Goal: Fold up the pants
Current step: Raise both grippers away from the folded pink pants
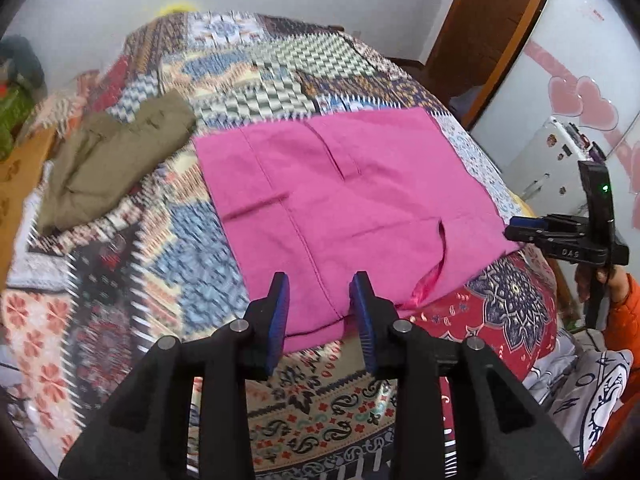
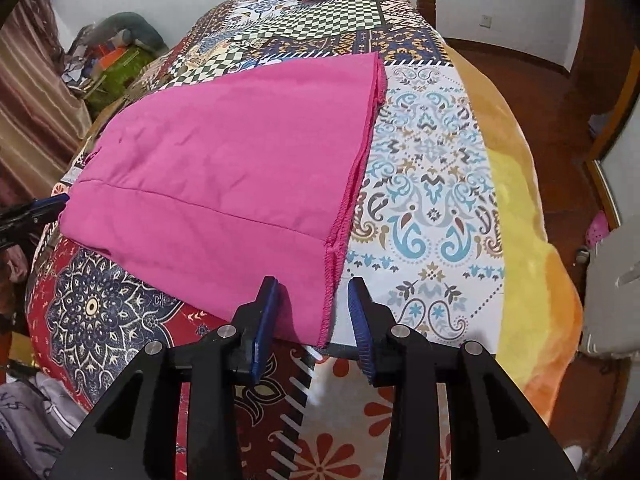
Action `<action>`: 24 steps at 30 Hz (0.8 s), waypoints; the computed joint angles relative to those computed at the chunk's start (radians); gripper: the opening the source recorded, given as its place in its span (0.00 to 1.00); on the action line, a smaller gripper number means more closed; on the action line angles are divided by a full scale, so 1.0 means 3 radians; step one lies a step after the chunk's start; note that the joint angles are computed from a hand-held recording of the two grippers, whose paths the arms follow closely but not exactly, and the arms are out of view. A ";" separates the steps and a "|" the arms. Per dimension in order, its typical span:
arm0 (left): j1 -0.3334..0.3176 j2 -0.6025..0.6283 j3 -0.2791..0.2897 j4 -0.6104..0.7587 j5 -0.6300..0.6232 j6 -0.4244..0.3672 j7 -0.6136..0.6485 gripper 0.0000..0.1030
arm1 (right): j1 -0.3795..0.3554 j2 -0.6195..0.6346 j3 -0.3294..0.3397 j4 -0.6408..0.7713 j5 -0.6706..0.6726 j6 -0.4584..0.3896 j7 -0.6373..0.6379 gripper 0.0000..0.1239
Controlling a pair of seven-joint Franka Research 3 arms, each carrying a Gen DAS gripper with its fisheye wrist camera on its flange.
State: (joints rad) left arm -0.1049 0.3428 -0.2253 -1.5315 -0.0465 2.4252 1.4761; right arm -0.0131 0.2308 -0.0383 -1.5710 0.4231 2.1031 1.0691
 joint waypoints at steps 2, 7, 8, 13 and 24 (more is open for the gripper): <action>-0.0047 0.0003 0.0062 0.0062 0.0152 0.0023 -0.0098 0.32 | -0.0006 0.0017 0.0004 0.0056 0.0036 0.0042 0.0004 0.25; -0.0060 0.0160 0.0142 0.0404 0.0366 -0.0030 -0.0268 0.32 | -0.0008 0.0131 0.0040 0.0298 0.0143 0.0213 -0.0004 0.27; -0.0064 0.0222 0.0162 0.0511 0.0406 -0.0073 -0.0314 0.32 | -0.0015 0.0193 0.0049 0.0396 0.0167 0.0205 0.0006 0.27; -0.0046 0.0552 0.0214 0.1029 0.0503 -0.0264 -0.0492 0.32 | -0.0028 0.0451 0.0094 0.0780 0.0201 0.0257 0.0093 0.27; -0.0104 0.1596 0.0228 0.2625 0.0493 -0.1019 -0.0460 0.32 | -0.0026 0.1197 0.0138 0.1806 -0.0106 0.0036 0.0388 0.27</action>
